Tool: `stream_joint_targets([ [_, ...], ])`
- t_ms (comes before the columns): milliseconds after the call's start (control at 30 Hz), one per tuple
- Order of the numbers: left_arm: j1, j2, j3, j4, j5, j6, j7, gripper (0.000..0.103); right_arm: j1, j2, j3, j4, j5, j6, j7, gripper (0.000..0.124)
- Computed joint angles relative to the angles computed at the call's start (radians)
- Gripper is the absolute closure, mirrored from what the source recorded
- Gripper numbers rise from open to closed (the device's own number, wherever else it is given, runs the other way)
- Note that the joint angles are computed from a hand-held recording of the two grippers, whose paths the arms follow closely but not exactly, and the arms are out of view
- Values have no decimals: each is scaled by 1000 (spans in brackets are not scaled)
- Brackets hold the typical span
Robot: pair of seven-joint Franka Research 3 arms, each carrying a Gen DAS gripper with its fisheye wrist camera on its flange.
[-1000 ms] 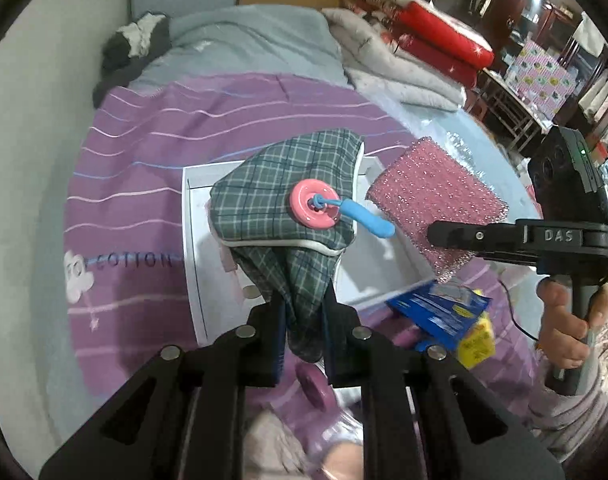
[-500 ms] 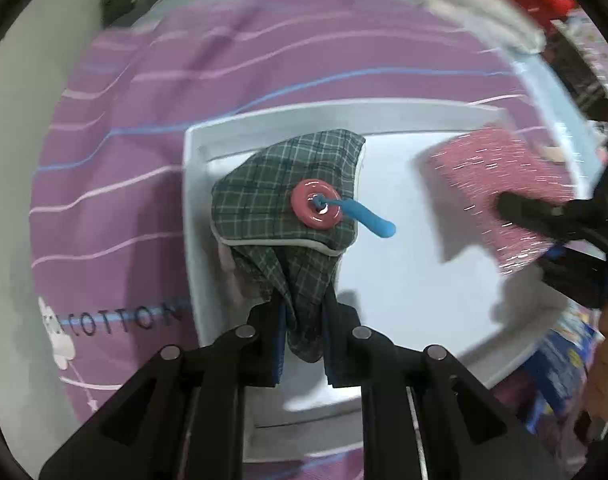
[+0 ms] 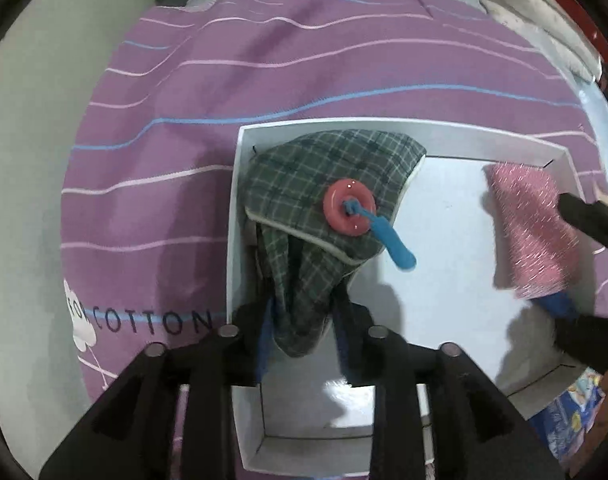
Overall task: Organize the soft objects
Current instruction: 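Carry the eye mask and sponge into the white box and open both grippers, then withdraw both grippers from the box toward the blue and yellow packets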
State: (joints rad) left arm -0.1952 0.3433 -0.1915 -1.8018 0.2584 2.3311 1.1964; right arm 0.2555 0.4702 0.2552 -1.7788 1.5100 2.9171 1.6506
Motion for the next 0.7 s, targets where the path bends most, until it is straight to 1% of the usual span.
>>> stream_joint_targets([
  [33, 16, -18, -6, -22, -29, 13, 15, 59, -4, -5, 3, -3, 10, -6, -10, 45],
  [67, 23, -34, -9, -40, -48, 17, 19, 53, 6, -21, -7, -20, -35, -11, 31, 45],
  [200, 36, -105, -16, -105, -89, 18, 45, 50, 7, -47, -18, -44, -138, -68, 102, 44],
  [300, 21, -158, -13, -146, -61, 5, 32, 49, 8, -60, -23, -49, -196, -87, 107, 45],
  [367, 12, -177, -13, -144, -47, -28, 21, 49, 24, -70, -41, -51, -287, -103, 158, 47],
  [400, 19, -172, -10, -132, -53, -36, 41, 49, 35, -84, -52, -63, -341, -110, 196, 48],
  [433, 18, -183, -12, -141, -58, -37, 47, 49, 48, -95, -67, -71, -407, -121, 244, 52],
  [500, 16, -201, -19, -158, -72, -21, 73, 56, 84, -104, -113, -71, -592, -162, 367, 71],
  [533, 13, -210, -21, -170, -72, -9, 81, 69, 103, -106, -138, -62, -699, -188, 415, 91],
  [567, 8, -213, -23, -174, -69, -2, 87, 84, 116, -104, -156, -51, -785, -207, 453, 104],
  [633, 4, -194, -29, -156, -94, 4, 103, 97, 156, -97, -202, -28, -977, -238, 539, 112],
  [700, 6, -152, -34, -120, -140, 19, 126, 99, 180, -65, -230, 25, -1128, -273, 585, 116],
])
